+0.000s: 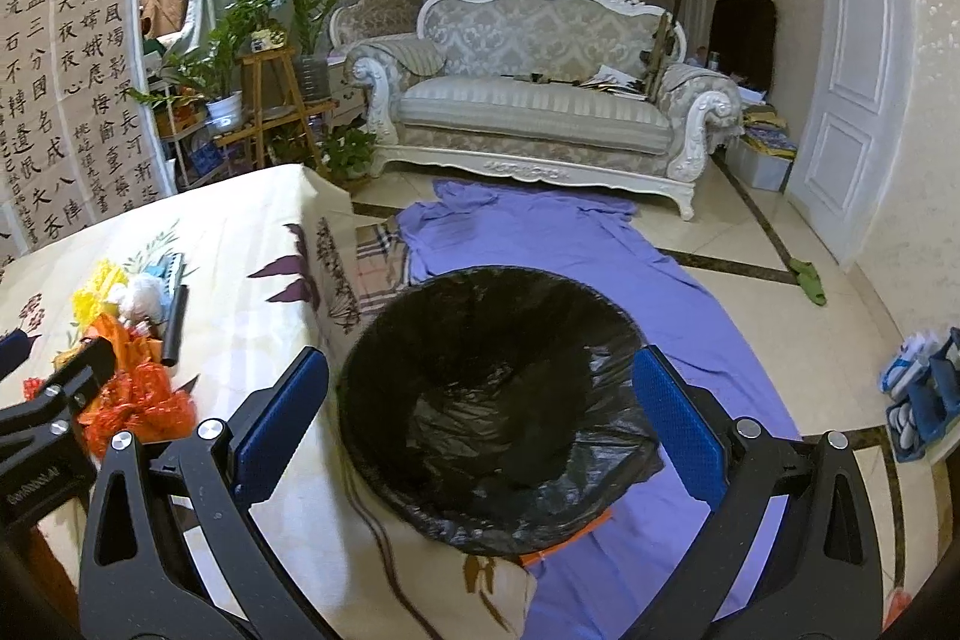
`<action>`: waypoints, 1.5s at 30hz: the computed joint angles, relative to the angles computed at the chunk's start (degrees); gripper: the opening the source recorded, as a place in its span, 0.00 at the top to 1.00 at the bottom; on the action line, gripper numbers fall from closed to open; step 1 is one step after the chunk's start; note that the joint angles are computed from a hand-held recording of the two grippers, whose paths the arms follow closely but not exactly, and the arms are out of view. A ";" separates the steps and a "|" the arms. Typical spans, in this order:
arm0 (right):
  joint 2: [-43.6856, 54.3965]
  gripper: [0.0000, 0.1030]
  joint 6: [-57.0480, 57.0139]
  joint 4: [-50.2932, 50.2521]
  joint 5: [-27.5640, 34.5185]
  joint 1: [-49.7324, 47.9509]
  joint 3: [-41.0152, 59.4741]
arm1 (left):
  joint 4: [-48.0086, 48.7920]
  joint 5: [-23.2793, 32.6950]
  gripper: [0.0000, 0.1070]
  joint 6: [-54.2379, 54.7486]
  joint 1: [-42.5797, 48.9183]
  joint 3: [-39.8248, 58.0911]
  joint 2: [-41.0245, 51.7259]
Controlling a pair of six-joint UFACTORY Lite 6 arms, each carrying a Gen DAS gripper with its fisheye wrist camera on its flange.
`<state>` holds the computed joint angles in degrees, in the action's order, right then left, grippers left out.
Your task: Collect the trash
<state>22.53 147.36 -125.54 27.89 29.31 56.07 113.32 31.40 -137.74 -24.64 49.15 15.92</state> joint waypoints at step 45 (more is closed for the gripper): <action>14.95 0.22 -23.36 17.54 -16.84 15.26 22.80 | 30.17 -6.06 0.56 -23.91 23.21 -18.97 -8.90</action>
<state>37.47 124.00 -108.00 11.05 44.58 78.86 143.48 25.34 -161.65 -1.43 30.17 7.02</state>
